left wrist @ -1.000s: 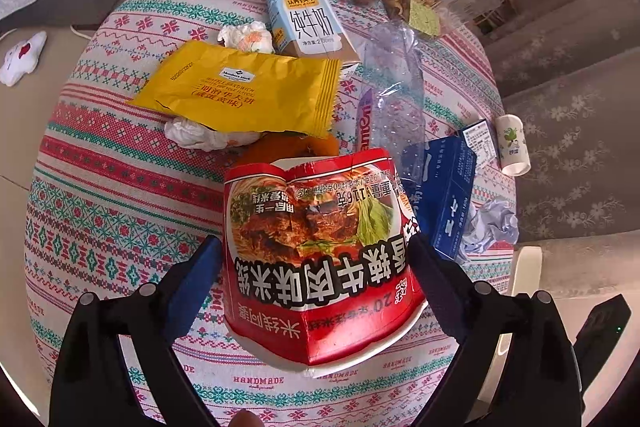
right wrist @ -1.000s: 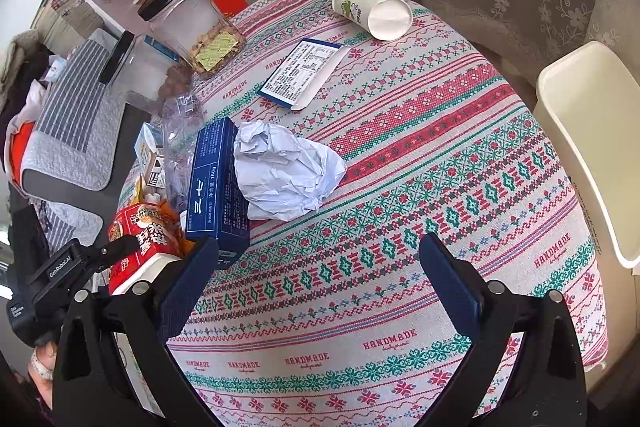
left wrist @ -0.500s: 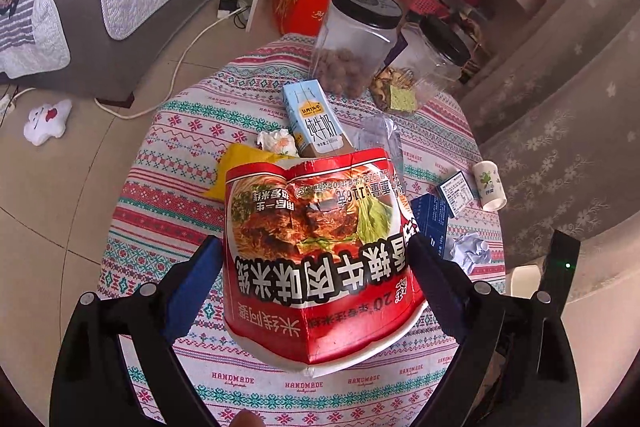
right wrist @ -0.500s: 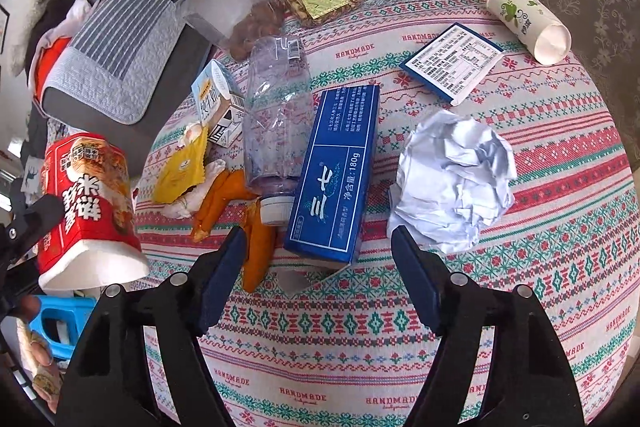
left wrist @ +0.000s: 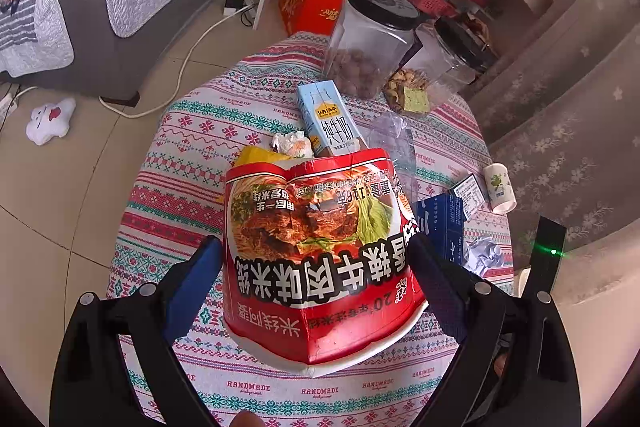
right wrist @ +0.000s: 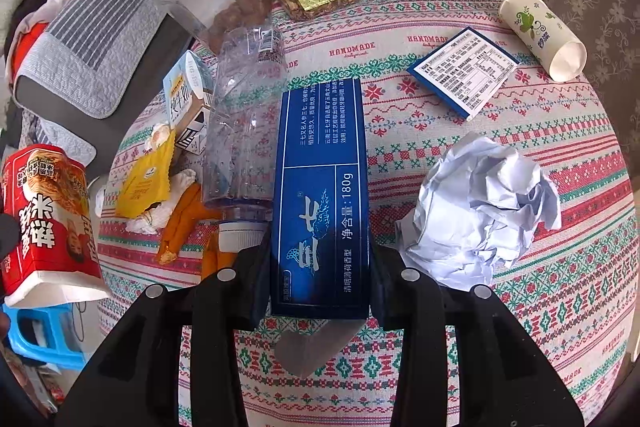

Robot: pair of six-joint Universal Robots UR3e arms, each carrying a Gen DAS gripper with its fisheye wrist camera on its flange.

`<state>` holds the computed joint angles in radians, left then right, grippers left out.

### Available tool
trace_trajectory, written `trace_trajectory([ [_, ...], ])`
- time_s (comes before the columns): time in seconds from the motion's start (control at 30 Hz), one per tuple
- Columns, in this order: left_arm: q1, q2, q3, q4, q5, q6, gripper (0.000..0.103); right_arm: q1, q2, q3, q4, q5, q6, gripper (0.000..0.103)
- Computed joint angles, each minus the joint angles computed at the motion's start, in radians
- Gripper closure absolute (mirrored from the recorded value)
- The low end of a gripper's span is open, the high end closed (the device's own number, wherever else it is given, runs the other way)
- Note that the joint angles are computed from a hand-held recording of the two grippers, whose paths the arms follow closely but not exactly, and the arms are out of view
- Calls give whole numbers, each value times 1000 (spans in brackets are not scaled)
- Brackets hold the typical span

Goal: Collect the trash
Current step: 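Drop the blue toothpaste box in the bin with right tool while left tool holds cup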

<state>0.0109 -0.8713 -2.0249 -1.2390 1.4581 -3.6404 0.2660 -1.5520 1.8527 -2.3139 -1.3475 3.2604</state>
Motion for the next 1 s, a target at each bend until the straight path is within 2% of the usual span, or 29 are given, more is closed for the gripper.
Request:
trace_trajectory([
  [0.2, -53, -22, 12, 46, 37, -47, 13, -39, -170, 64, -17, -7, -44, 66],
  [0.37, -147, -84, 28, 116, 89, -103, 13, -154, -386, 130, -19, -12, -100, 66],
  [0.57, -284, -184, 57, 219, 171, -170, 13, -468, -638, 207, 16, 29, -195, 66],
  [0.87, -469, -367, 133, 342, 285, -238, 12, -1068, -857, 298, 203, 179, -482, 65],
  [1.0, -543, -457, 187, 381, 329, -245, 12, -1142, -829, 346, 142, 93, -522, 65],
])
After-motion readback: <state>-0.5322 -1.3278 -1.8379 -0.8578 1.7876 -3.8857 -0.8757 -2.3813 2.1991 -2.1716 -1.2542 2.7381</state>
